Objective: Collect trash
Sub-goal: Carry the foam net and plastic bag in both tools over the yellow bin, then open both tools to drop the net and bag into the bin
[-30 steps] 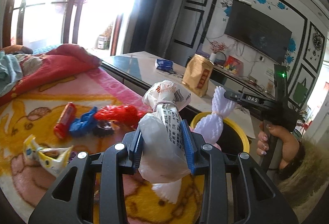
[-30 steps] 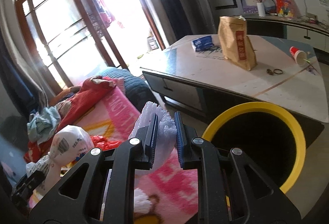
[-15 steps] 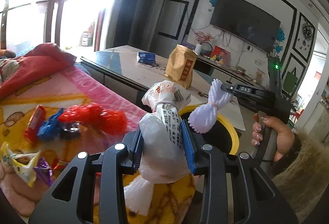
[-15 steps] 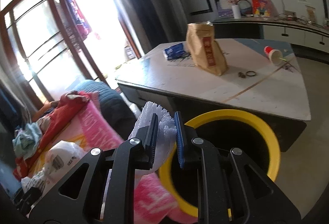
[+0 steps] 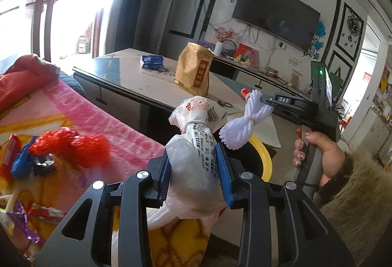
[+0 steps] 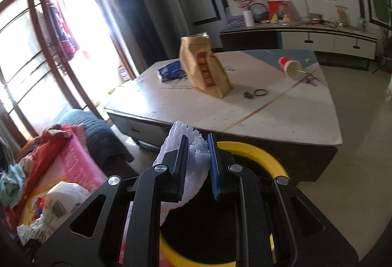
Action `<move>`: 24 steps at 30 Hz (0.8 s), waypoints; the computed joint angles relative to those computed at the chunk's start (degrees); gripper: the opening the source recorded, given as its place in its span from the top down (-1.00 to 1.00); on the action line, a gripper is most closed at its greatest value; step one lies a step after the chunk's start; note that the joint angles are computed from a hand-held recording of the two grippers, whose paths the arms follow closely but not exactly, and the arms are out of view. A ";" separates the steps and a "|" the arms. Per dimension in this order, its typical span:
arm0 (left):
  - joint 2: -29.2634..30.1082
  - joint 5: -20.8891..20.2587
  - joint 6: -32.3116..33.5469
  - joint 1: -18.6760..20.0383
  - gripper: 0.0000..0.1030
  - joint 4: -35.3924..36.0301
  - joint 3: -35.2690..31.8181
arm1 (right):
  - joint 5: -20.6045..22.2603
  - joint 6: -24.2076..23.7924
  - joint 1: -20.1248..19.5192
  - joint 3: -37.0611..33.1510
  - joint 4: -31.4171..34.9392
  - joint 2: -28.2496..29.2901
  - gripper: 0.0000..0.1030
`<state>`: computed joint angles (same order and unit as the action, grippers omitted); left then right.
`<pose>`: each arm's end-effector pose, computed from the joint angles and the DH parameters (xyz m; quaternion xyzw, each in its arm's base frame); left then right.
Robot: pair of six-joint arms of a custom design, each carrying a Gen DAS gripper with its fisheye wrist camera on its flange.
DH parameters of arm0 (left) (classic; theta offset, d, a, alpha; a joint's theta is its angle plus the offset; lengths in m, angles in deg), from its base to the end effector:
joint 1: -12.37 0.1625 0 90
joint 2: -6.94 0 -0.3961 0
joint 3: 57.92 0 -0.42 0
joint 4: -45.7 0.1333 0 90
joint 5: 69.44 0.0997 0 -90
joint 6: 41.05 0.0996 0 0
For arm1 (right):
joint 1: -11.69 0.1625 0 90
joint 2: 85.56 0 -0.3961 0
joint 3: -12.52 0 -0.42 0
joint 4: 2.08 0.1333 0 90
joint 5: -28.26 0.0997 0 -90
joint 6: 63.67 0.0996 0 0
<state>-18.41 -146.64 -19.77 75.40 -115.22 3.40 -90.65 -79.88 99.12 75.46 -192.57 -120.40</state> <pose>-0.2403 -0.8149 0.0629 0.3569 0.8788 -0.3033 0.0914 0.0488 -0.8119 0.2596 -0.0536 -0.7934 0.5313 0.2920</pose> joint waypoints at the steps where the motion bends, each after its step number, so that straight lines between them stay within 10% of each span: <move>1: 0.37 -0.08 -0.01 -0.08 0.37 0.40 -0.51 | -0.55 -0.31 -0.15 -0.24 -0.45 0.14 0.78; 24: 14.43 2.03 0.27 -1.23 0.29 11.04 -19.30 | -7.46 -1.74 -2.87 -2.73 0.98 1.47 0.69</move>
